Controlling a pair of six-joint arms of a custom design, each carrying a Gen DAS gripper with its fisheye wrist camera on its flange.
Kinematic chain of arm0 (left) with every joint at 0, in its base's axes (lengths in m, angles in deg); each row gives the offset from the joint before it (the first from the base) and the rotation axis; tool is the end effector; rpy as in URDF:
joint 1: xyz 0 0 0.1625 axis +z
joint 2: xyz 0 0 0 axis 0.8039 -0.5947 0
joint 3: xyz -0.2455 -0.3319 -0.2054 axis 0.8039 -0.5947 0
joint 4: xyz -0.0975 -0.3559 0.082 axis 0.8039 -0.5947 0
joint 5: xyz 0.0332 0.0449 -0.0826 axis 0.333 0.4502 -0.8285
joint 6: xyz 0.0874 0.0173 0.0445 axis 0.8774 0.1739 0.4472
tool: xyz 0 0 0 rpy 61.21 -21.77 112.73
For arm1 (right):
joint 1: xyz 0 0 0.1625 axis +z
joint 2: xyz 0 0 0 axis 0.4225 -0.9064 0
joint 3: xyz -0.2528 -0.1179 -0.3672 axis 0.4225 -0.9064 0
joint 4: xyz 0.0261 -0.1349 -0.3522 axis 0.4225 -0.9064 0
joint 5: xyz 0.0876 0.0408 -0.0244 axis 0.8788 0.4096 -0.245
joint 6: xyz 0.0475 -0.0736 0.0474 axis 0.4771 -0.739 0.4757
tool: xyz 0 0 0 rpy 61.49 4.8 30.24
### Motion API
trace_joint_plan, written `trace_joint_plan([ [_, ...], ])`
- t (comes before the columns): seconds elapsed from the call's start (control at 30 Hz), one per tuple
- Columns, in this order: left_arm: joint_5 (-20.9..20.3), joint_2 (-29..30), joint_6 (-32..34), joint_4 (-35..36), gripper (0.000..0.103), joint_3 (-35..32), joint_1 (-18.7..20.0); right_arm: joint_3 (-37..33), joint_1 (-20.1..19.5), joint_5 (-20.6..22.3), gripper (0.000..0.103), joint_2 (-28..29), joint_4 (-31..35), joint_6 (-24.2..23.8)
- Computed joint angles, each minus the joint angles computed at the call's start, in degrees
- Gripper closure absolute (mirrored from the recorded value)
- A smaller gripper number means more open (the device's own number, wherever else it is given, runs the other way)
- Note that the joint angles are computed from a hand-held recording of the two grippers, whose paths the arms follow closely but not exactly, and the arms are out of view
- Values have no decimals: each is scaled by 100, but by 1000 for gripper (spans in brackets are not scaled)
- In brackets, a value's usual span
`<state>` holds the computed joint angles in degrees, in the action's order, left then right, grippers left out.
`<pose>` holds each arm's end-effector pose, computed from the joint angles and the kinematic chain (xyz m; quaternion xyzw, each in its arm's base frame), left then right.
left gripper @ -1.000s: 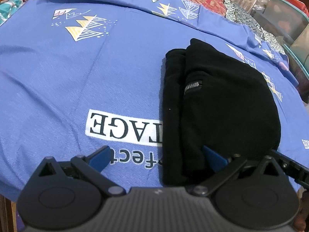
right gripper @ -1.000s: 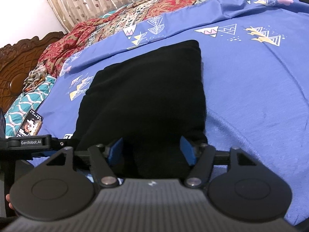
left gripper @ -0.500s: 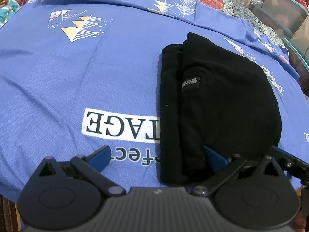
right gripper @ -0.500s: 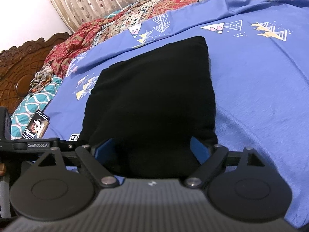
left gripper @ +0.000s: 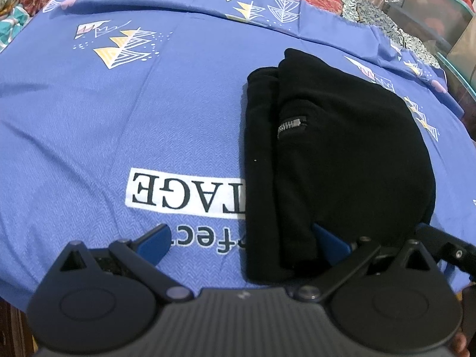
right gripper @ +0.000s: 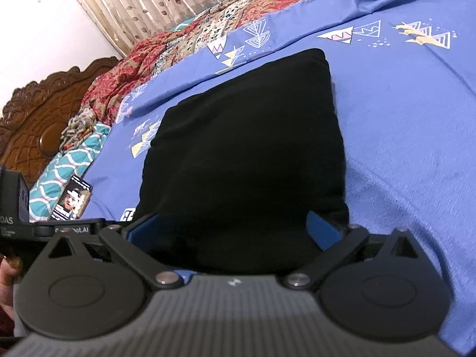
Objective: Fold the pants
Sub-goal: 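Press the folded black pants flat with both open grippers along its sides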
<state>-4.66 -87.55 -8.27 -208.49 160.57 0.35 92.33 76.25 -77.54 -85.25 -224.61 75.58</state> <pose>-0.1538 -0.5269 0.1983 0.2225 0.9298 -0.1886 0.2244 0.2028 -0.4850 0.0756 0.0522 -0.8909 0.4392 0.1038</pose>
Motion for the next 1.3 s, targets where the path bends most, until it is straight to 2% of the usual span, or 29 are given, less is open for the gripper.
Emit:
trace_joint_plan([
  [0.2,168,17,-25,109,0,-22,-85,115,-118,292,0,-60,-82,131],
  [0.4,402,40,2,18,0,87,-225,208,-185,450,0,-117,-85,66],
  [0.8,597,74,67,23,0,119,-330,249,-191,448,0,-188,72,-164],
  [1.07,441,57,132,-15,0,96,-252,124,-75,150,0,-84,63,-471],
  [1.3,301,57,115,44,0,21,-176,155,-81,212,0,-128,31,-537],
])
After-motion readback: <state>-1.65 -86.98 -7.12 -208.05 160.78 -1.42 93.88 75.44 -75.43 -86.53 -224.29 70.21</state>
